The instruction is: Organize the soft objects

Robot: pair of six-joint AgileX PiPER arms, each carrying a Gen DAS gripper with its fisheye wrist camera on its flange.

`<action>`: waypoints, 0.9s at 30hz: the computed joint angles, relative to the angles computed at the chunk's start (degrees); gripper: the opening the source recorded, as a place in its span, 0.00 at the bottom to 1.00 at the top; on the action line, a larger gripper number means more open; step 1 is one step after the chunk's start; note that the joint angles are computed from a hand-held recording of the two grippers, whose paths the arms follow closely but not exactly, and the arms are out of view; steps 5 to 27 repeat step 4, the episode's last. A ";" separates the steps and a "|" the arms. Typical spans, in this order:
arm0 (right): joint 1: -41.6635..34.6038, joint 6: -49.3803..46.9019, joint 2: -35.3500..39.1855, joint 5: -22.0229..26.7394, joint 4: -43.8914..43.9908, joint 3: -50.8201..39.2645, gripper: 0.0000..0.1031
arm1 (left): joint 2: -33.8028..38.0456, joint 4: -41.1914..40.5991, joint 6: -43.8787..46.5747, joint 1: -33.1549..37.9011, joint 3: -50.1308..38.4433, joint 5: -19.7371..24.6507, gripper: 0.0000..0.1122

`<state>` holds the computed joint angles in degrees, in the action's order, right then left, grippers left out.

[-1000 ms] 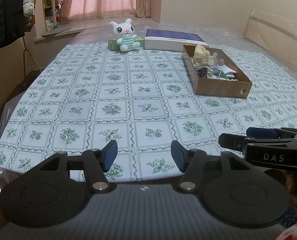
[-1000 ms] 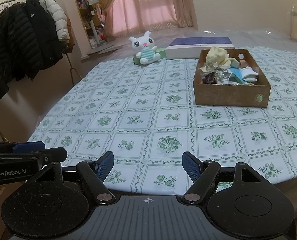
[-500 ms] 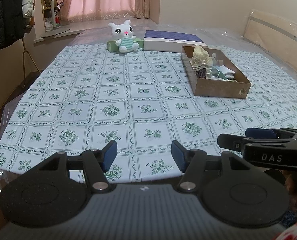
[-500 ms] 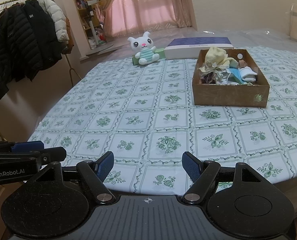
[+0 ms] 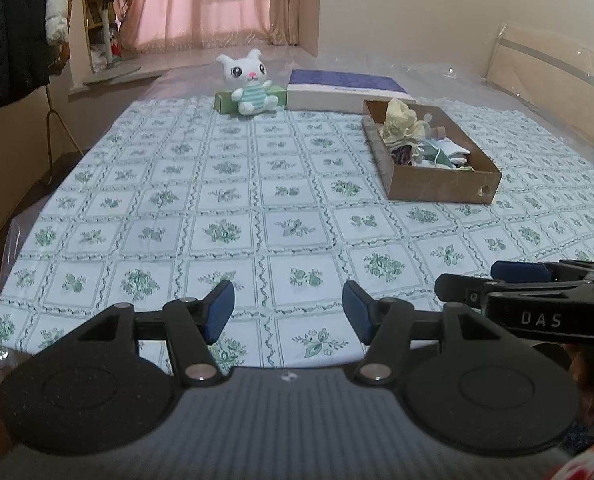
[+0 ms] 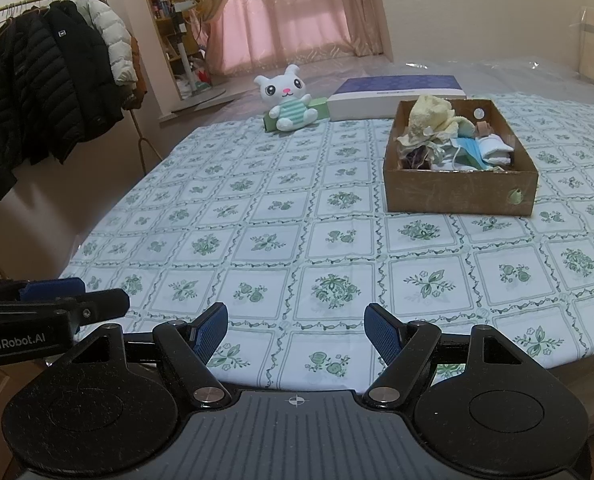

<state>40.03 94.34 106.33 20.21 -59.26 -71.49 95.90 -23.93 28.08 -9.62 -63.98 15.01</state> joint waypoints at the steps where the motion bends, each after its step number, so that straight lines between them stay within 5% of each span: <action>1: -0.10 -0.08 -0.07 -0.04 0.06 0.06 0.73 | 0.07 0.24 -0.21 -0.08 -0.23 0.10 0.51; 27: -0.27 -0.14 -0.21 -0.11 0.00 0.13 0.73 | 0.37 2.04 -2.70 -0.11 -1.10 1.05 0.57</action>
